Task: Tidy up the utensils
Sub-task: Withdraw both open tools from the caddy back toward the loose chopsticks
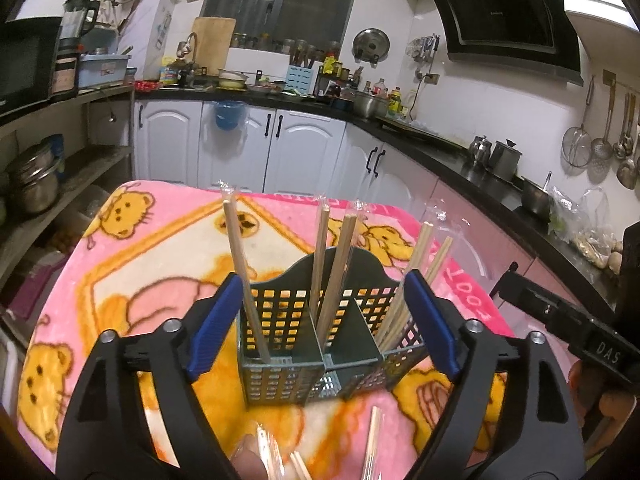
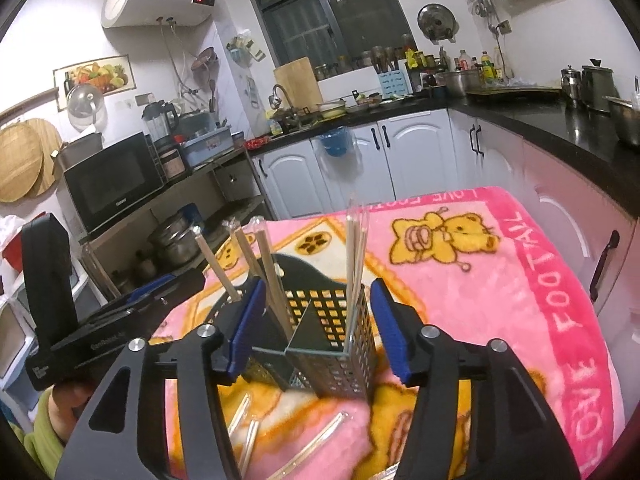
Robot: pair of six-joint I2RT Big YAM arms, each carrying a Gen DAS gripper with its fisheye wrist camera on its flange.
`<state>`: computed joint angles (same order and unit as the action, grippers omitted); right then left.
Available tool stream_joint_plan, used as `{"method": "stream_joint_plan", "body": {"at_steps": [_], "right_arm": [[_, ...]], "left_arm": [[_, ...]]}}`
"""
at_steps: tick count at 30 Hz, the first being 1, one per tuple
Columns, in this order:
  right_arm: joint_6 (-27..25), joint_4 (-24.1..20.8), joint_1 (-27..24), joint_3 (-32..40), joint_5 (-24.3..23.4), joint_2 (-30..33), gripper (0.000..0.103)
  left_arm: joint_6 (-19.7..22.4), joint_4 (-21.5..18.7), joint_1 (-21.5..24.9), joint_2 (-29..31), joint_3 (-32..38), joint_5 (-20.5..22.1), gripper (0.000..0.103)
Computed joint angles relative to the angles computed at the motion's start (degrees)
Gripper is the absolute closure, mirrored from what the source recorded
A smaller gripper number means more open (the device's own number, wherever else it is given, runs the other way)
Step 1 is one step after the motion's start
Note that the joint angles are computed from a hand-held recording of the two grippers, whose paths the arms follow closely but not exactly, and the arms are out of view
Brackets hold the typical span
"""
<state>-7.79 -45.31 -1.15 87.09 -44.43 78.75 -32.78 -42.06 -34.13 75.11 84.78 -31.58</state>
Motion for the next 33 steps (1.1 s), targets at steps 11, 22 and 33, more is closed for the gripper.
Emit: {"method": "stream_joint_plan", "body": {"at_steps": [11, 22, 33], "right_arm": [[-3.1, -2.87, -0.15, -3.1, 0.68, -1.66, 0.044], [-6.2, -4.6, -0.03, -5.26, 1.59, -3.09, 0.04], [-9.12, -5.87, -0.03, -6.55, 2.16, -4.05, 0.039]], "left_arm": [[-0.9, -0.51, -1.38, -1.59, -2.04, -0.64, 0.011], [-3.14, -1.18, -2.15, -3.55, -4.67, -1.29, 0.011], [-6.02, -2.5, -2.81, -5.56, -6.97, -2.18, 0.011]]}}
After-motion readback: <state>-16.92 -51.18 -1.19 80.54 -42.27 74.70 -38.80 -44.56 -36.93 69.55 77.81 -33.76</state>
